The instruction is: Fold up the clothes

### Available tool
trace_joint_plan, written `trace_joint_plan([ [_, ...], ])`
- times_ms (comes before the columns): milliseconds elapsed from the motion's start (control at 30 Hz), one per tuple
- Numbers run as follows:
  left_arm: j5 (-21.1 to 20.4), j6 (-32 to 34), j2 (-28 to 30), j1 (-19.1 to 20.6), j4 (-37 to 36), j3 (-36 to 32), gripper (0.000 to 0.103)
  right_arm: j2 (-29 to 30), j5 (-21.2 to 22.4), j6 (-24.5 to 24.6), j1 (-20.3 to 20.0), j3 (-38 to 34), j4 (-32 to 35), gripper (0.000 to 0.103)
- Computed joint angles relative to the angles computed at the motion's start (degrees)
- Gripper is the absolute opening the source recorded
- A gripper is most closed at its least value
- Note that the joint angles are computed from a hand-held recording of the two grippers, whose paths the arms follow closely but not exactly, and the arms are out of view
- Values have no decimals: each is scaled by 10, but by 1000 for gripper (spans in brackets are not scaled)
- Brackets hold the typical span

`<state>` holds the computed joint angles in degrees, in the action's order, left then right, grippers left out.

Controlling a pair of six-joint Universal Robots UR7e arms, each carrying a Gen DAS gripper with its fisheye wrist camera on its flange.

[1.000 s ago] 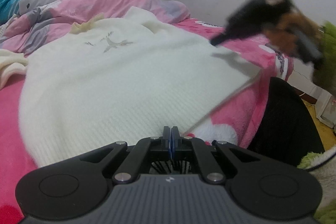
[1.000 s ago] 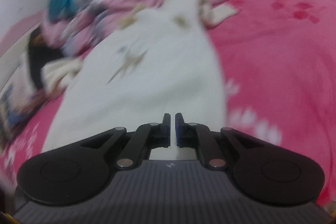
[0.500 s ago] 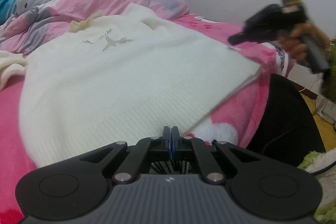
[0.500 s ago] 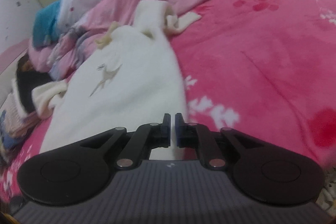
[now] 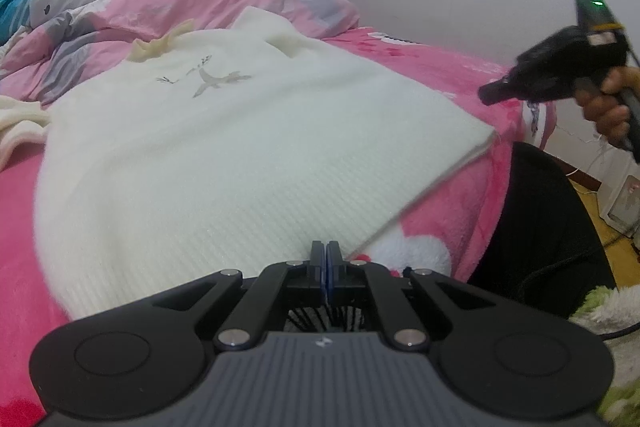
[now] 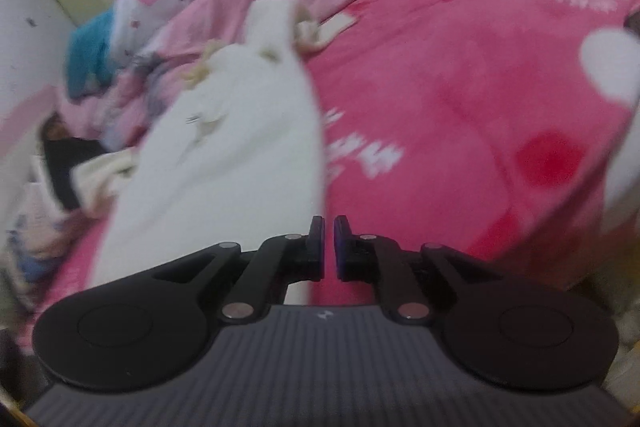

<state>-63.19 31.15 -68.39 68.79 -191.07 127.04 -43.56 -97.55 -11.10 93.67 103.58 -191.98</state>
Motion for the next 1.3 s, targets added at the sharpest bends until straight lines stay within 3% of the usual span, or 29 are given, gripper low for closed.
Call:
trace_joint_plan([
  [167,1,-1,-2,-2,-2,3,2,5,30,-85,10,22,-2,5],
  [233,-4,-2,-1,0,-5,4,2,22,-25,-95,18,4,22,0],
  [333,-13,-16,-5,3,-6,6,4,21,-50,-64,21,9,17,1],
  [433,-26,-36,-20,3,0,12,13,9,-20,-94,36,30,-22,5],
  [500,-37,-48,-33,1,-6,23,19,6,36,-113,41,30,-8,5],
  [600,-55,-81,-66,3,-10,41,22,34,96,-146,53,-5,46,5],
  [833,-115,-203,-161,44,-9,65,26,148,161,-180,78,-130,165,5],
  [1067,-102,-281,-181,95,-14,43,29,179,137,-258,112,-143,198,5],
  [1167,-101,-333,-156,123,9,-3,32,188,115,-261,116,-155,213,5],
  [1300,-131,-369,-111,163,46,-72,36,195,98,-239,115,-167,230,3],
])
